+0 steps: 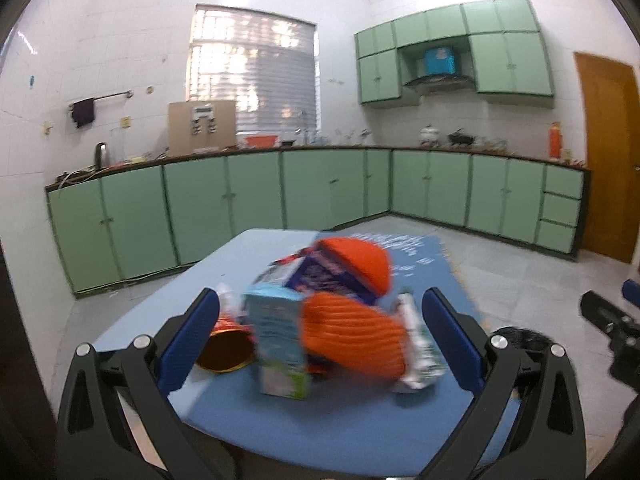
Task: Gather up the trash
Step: 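Reach the right gripper to the green-white drink pouch and grasp it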
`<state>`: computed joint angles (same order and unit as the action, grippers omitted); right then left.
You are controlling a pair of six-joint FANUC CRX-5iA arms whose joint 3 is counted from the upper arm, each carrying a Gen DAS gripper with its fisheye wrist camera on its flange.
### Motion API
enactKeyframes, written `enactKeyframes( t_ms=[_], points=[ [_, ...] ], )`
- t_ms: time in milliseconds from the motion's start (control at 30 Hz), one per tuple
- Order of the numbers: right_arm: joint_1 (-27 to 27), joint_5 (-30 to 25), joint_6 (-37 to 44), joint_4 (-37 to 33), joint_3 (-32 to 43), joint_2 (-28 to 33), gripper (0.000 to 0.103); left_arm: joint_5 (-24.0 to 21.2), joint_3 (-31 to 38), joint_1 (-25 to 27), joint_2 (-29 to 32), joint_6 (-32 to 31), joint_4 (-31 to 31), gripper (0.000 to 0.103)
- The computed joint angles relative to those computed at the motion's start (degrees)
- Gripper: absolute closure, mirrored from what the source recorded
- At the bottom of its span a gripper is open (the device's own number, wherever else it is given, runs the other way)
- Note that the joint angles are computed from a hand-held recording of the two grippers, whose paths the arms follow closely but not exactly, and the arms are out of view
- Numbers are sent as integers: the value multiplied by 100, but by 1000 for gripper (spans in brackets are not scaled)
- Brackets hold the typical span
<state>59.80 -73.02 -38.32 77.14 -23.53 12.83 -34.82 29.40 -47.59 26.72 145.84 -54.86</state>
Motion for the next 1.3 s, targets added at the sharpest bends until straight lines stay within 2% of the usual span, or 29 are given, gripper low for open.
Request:
enactKeyframes(
  t_ms=[233, 400, 600, 667, 733, 933, 1000, 1133, 1300],
  points=[
    [-499, 1301, 349, 134, 296, 169, 28, -345, 85, 395, 53, -184, 306, 5],
    [-714, 2071, 607, 155, 638, 499, 31, -442, 40, 617, 33, -302, 568, 5],
    [-764, 2177, 1036, -361, 1050, 859, 32, -217, -135, 811, -21, -668, 998, 5],
    [-776, 2197, 1084, -592, 1063, 864, 37, -132, -205, 812, -54, -693, 979, 5],
    [-820, 2366, 1078, -715, 1051, 859, 42, -78, -233, 830, -60, -742, 1026, 5],
    [-935, 2747, 1192, -979, 1186, 985, 42, 27, -226, 824, -20, -819, 1119, 5],
    [-1062, 3051, 778, -730, 1028, 913, 43, 63, -221, 784, 1, -792, 1054, 5],
    [-1226, 3493, 504, -559, 878, 815, 54, 139, -239, 772, 11, -883, 1096, 5],
    [-1413, 3975, -21, -388, 693, 725, 52, 172, -254, 773, 19, -849, 1069, 5]
  ],
)
